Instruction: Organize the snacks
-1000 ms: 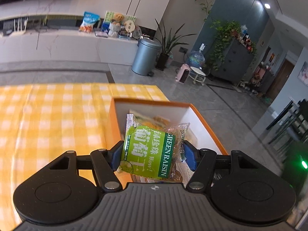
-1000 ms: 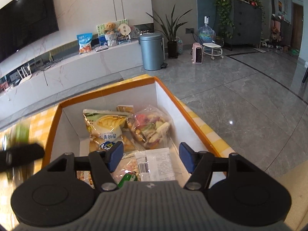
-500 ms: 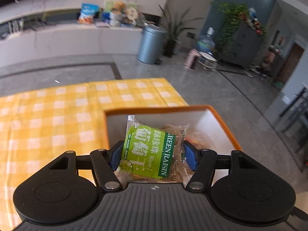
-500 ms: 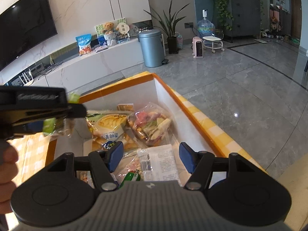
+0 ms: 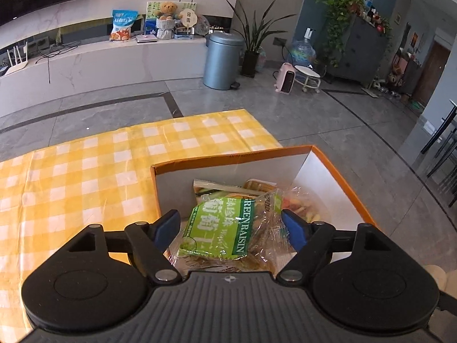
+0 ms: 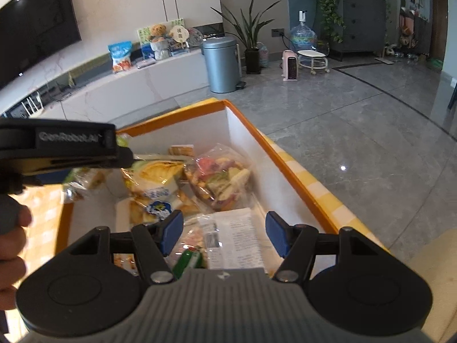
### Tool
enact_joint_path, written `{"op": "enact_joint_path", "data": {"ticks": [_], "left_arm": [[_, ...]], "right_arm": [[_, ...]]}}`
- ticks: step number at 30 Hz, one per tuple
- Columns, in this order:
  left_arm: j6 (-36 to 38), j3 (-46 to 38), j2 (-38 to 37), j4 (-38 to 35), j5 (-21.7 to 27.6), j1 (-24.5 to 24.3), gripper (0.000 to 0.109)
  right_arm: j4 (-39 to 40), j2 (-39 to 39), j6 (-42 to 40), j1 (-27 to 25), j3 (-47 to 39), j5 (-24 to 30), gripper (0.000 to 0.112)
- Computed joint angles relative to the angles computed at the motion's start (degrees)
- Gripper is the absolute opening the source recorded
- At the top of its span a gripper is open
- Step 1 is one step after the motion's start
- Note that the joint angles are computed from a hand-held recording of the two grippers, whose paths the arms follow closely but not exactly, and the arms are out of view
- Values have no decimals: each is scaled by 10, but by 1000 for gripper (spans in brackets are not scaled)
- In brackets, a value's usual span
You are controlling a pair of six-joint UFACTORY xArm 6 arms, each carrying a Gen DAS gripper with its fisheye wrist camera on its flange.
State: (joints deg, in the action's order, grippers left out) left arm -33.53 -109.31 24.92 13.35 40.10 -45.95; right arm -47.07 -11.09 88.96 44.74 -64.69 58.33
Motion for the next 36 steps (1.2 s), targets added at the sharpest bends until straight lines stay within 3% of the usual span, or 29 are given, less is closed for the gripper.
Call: {"op": "enact_joint_path", "data": {"ticks": [5, 11, 14, 17, 19, 22, 25, 33, 36], "left_arm": [[14, -12, -1, 5, -7, 2, 93], [-31, 21, -35, 49, -25, 6, 93], [-40, 75, -72, 45, -52, 9, 93], [-85, 161, -128, 88, -87, 7, 93], [-122, 218, -166, 126, -104, 7, 93], [-153, 274, -204, 170, -94, 5, 93], [-205, 311, -225, 216, -60, 2, 93], [-182, 363, -247, 147, -64, 18, 91], [-190, 367, -249, 164, -61, 17, 91]], "right_arm": [[3, -3, -1, -3, 5, -12, 63], [6, -3, -10, -5, 6, -18, 62], [8, -10, -6, -9, 15, -31, 51], [14, -17, 7, -26, 35, -86, 40], [45, -14, -6, -45, 44, -134, 25], [68, -9, -3, -67, 51, -192, 22], [100, 17, -14, -78, 26, -218, 20], [228, 157, -193, -67, -144, -83, 20], [250, 141, -187, -77, -115, -118, 13]]}}
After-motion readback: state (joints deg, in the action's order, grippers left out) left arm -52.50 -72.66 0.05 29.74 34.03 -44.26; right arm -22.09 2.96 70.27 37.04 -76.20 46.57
